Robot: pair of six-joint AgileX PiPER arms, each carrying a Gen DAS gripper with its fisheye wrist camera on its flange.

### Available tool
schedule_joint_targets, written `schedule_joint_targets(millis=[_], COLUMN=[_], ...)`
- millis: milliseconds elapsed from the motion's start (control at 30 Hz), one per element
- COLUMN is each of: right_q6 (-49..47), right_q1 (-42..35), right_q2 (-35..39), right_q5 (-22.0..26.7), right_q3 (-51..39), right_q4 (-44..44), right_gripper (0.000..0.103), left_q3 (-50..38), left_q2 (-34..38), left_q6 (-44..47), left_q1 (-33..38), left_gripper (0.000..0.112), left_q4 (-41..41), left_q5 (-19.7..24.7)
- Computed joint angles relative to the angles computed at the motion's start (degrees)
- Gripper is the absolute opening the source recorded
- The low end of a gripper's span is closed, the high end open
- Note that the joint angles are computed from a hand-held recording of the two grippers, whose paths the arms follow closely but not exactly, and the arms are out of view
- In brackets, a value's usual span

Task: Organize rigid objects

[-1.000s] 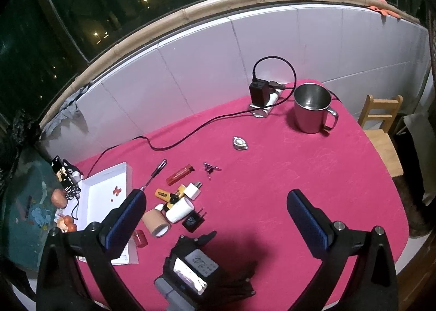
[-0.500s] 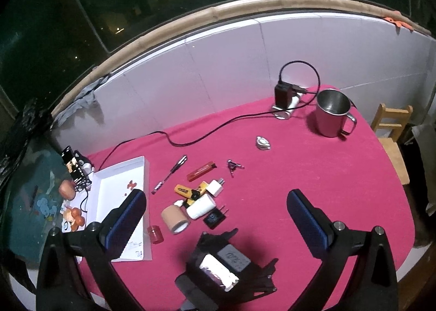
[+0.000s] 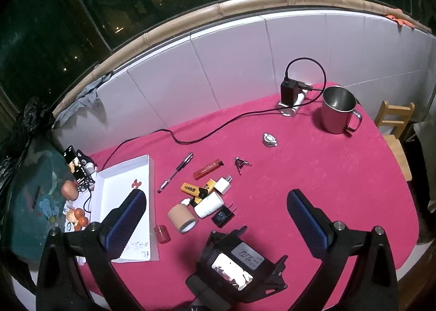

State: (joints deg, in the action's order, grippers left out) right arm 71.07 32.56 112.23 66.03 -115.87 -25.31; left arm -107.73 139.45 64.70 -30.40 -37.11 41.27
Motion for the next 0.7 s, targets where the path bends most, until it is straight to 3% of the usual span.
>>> schedule_joint_targets(millis=[700], right_q6=[-0.6], right_q1=[-1.5], right_q2=[-0.2], right_q5=[-1.7], right_q3=[1.9], right_q4=[2.4], right_gripper=[0.103], left_q3=[-0.3], left_q2=[0.1], left_q6=[-0.2], left_q1=[0.0], left_gripper=[0.103], left_q4=[0.2], left_q5=[0.1])
